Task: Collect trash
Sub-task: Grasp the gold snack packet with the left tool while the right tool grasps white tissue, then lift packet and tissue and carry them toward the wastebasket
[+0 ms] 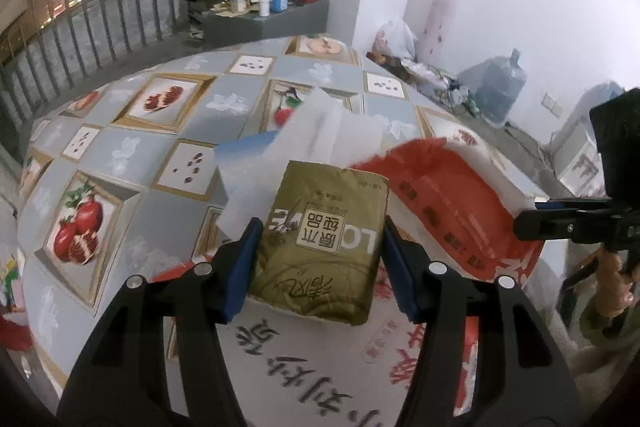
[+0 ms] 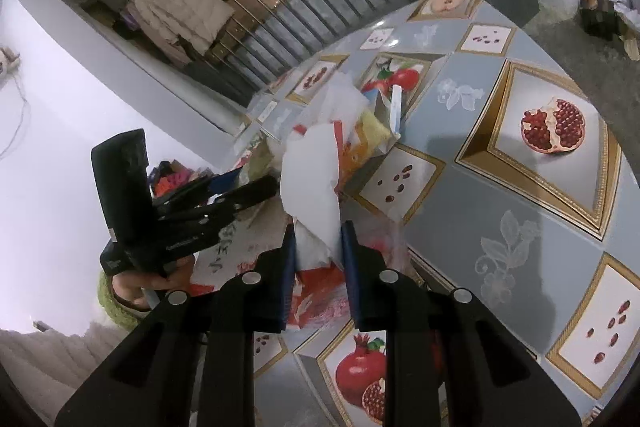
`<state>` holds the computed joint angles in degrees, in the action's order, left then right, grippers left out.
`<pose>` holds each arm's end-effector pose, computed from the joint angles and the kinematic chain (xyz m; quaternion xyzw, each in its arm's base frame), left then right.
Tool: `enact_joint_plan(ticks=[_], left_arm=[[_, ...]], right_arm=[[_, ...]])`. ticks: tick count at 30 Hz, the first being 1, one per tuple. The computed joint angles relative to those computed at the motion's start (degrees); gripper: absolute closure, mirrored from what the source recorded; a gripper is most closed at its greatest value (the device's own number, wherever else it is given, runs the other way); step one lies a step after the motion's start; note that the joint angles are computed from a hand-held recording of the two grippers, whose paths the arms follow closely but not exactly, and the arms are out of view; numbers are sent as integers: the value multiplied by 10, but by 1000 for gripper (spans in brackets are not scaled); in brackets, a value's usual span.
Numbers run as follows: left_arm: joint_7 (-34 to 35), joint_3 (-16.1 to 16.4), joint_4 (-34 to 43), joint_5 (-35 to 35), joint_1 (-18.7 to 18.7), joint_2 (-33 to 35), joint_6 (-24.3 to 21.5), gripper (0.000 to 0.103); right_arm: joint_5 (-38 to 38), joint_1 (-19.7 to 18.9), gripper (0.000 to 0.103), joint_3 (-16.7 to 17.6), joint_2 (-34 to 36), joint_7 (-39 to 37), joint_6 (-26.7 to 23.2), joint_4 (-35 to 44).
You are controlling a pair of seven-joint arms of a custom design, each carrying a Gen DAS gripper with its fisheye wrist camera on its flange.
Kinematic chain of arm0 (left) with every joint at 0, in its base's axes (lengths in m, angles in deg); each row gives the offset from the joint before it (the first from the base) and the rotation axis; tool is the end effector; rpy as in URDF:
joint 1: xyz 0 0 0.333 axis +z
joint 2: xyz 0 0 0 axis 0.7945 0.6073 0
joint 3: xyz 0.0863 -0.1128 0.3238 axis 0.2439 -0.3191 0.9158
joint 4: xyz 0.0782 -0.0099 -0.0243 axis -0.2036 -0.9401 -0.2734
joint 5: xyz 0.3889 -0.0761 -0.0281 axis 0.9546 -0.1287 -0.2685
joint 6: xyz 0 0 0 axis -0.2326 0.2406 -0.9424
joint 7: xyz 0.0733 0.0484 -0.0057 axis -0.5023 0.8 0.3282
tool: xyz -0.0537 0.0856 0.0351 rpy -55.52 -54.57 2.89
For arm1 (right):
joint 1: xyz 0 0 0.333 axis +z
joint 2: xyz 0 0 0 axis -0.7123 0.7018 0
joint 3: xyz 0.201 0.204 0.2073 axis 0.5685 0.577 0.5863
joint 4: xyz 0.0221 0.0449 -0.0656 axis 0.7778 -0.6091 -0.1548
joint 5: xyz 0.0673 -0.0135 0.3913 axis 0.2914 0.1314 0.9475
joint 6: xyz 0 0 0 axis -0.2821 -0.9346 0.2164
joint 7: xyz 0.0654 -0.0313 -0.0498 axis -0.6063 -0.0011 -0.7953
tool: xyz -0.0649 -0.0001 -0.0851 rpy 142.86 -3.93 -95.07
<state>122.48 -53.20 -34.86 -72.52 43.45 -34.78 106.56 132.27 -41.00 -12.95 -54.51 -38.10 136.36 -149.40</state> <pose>0.5056 -0.1946 0.6029 -0.6657 0.6487 -0.3013 0.2127 0.5734 0.0774 0.5454 -0.7624 0.4503 0.1374 0.4439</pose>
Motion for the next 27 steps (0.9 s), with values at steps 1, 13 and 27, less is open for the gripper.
enact_joint_plan(ticks=[1, 13, 27], left_arm=[[-6, -1, -2, 1, 1, -5, 0, 48], [-60, -9, -21, 21, 7, -76, 7, 48], [-92, -22, 14, 52, 4, -67, 14, 48]], right_arm=[[2, -1, 81, -1, -3, -3, -1, -2], [28, -4, 81, -21, -62, -51, -12, -37], [52, -28, 82, -63, -115, -63, 27, -74]])
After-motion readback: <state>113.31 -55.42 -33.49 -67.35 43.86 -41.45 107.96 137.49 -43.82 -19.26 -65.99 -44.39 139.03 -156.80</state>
